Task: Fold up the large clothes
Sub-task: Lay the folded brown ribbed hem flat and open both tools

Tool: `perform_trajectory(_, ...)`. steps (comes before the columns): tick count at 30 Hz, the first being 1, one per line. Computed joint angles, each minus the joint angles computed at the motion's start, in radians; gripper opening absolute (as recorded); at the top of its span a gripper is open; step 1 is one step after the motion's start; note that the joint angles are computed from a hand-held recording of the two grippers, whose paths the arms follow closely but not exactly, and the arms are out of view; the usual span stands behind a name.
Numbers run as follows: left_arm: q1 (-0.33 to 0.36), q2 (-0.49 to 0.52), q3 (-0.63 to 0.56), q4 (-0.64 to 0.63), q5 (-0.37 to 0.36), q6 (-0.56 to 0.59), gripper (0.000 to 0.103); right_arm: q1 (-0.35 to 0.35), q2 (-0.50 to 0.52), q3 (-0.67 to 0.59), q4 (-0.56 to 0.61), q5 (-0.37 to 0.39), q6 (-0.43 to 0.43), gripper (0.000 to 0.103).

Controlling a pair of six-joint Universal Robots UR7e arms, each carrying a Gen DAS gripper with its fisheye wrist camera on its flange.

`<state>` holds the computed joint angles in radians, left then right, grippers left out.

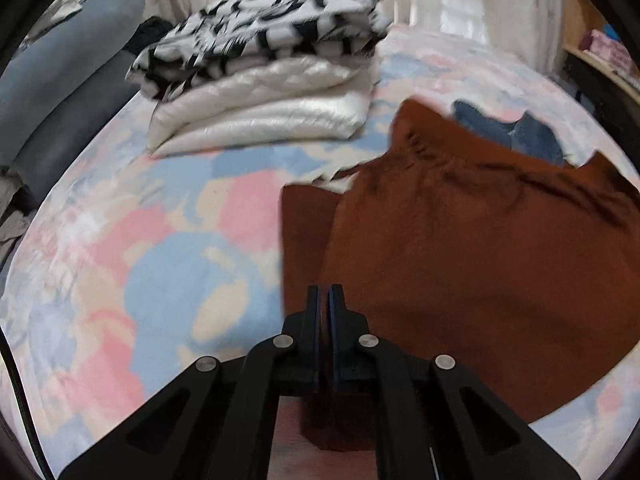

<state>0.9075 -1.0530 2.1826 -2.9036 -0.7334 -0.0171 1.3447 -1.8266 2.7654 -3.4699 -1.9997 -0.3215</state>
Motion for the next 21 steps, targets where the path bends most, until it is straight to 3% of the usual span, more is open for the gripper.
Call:
perform_trajectory(1,0.016,0.004,-0.01,0.029,0.024,-0.036,0.001,-0.054,-0.014,-0.002,0.054,0.029,0.006,0.008)
perform_trajectory(3,0.05,-0.02,-0.028,0.07,-0.019,-0.086,0.002,-0.131,-0.03,-0.002,0.122,0.084,0.022,0.011)
perform_trajectory(4,0.064,-0.044,-0.028,0.069,-0.061,-0.097,0.002,-0.155,-0.064,-0.002,0.157,0.121,0.033,0.012)
perform_trajectory(6,0.059,-0.073,-0.02,0.075,-0.06,-0.099,0.003,-0.16,-0.122,-0.003,0.208,0.143,0.072,0.023)
perform_trajectory(8,0.043,-0.097,-0.004,0.068,-0.044,-0.08,0.005,-0.112,-0.166,-0.005,0.24,0.098,0.122,0.025)
perform_trajectory(12,-0.014,-0.136,0.026,0.025,-0.022,-0.056,0.007,0.092,-0.088,-0.005,0.064,-0.091,0.14,0.025)
perform_trajectory(16,-0.042,-0.1,-0.01,0.008,-0.09,-0.044,0.01,0.203,0.031,-0.055,-0.028,-0.101,0.132,0.025)
perform_trajectory(21,-0.056,0.065,-0.129,0.013,-0.137,-0.006,0.011,0.266,0.342,-0.21,-0.082,-0.092,0.102,0.026)
